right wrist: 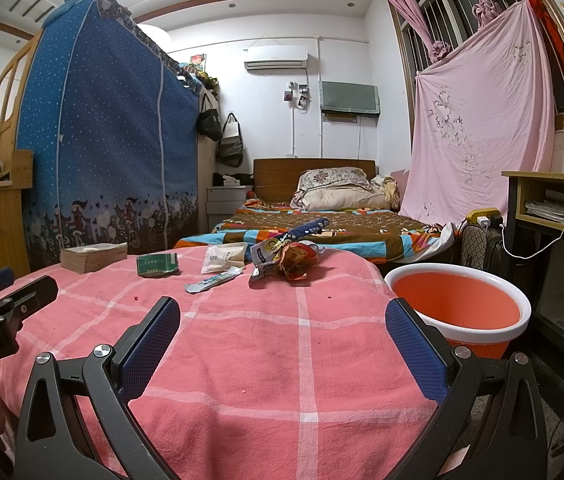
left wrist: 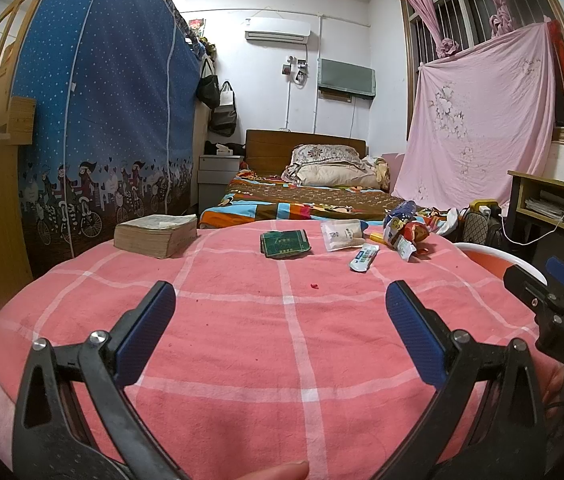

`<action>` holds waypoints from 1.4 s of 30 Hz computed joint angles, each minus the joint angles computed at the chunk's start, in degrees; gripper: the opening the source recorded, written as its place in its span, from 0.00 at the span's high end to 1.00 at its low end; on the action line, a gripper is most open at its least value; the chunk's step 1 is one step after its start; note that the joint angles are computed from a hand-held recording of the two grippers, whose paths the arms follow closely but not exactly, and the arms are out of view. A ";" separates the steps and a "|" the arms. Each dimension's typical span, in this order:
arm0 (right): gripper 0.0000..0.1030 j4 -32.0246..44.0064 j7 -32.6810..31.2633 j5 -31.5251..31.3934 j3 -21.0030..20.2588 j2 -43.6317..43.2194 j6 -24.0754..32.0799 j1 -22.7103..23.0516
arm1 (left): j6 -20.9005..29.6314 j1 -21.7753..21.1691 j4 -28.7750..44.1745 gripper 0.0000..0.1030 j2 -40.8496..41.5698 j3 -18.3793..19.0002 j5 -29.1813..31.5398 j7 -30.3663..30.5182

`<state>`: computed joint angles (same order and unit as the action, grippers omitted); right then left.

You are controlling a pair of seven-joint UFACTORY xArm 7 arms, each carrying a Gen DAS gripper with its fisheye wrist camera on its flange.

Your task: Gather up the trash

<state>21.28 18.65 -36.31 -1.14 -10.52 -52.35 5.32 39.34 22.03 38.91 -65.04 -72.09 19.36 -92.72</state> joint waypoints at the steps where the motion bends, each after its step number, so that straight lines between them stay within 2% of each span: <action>1: 0.00 0.00 0.00 0.00 0.01 0.00 0.00 -0.01 | 0.00 0.00 0.00 0.14 0.01 0.00 0.02 -0.02; 8: 0.00 0.00 0.89 -0.42 -0.16 -0.65 0.96 0.03 | -0.14 -0.10 -0.05 0.14 0.48 0.28 0.17 0.14; 12: 0.00 1.17 6.14 -4.51 -1.76 -1.62 2.07 0.06 | -0.47 0.28 0.25 0.14 0.96 0.50 0.70 0.82; 27: 0.00 12.20 16.14 -11.06 -2.19 1.05 2.15 -1.19 | -2.74 8.72 5.42 0.14 -0.11 2.98 2.34 6.77; 30: 0.00 15.27 17.07 -11.43 -1.36 2.50 2.14 -1.38 | -4.43 10.86 5.83 0.14 -1.08 3.75 2.57 8.13; 36: 0.00 21.73 14.65 -9.40 0.96 6.69 0.99 -1.19 | -7.95 15.41 6.50 0.14 -2.52 5.52 2.40 10.24; 42: 0.00 27.54 13.06 -7.69 3.38 10.85 2.29 -0.14 | -12.43 19.35 5.54 0.14 -5.79 7.12 2.86 11.37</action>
<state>48.81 31.70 -44.01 2.24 0.32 -50.06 5.19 26.91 41.39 44.45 -70.82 -64.98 22.22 -81.35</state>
